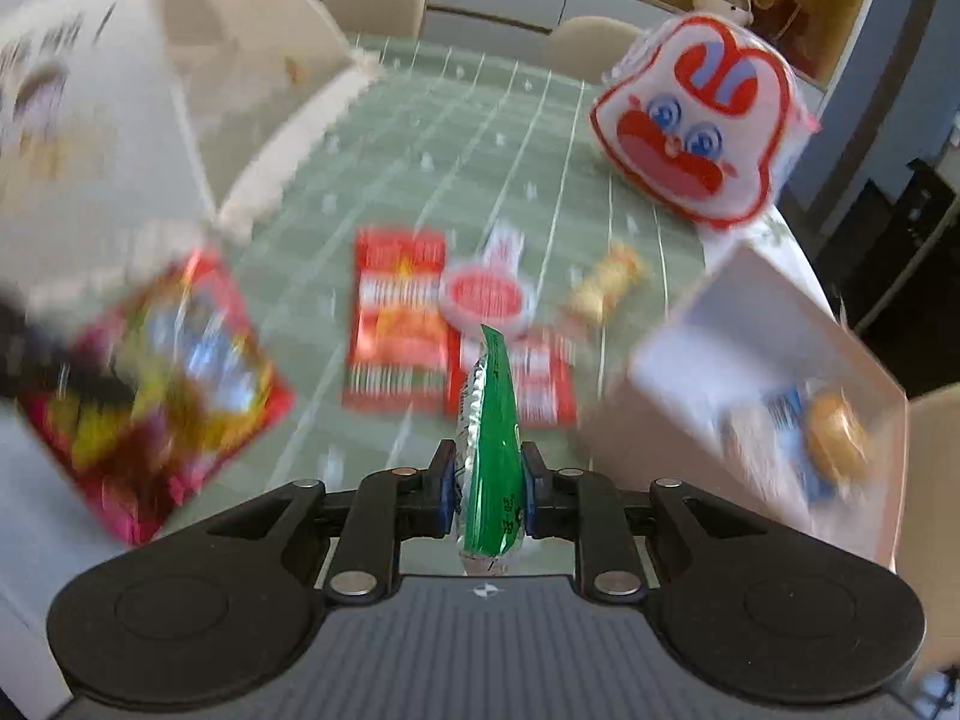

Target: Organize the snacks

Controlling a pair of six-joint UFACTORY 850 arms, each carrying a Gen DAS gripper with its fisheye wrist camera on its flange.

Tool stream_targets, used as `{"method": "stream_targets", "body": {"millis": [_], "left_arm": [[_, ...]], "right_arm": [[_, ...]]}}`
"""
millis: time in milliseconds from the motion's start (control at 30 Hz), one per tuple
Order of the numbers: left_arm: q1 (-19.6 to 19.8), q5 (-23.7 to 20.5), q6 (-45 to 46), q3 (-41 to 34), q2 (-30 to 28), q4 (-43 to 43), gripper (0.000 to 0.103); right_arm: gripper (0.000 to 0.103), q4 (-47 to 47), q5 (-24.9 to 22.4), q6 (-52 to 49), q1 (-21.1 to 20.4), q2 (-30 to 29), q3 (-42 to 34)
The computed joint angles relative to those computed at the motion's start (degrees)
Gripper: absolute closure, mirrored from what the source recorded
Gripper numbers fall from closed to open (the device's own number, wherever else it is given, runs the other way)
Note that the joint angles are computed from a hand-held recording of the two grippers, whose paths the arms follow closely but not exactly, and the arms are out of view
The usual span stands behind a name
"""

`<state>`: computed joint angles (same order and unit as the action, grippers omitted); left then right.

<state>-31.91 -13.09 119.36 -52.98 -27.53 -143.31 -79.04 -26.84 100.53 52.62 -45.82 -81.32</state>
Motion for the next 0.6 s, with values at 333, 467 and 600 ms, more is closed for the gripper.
{"method": "stream_targets", "body": {"millis": [333,467,600], "left_arm": [[-1.45,-2.14,-9.91,-3.81,-3.13,16.39,0.085],[-1.77,-2.03,-8.81,-4.24,-3.54,16.59,0.085],[-1.98,-1.65,-7.64,-3.92,-3.28,15.40,0.085]], "right_arm": [[0.044,-3.19,-3.80,24.74,6.44,3.30,10.45],[0.041,-3.14,-3.19,33.81,7.35,4.63,13.88],[0.026,-9.66,-2.95,44.93,7.87,5.21,16.03]]}}
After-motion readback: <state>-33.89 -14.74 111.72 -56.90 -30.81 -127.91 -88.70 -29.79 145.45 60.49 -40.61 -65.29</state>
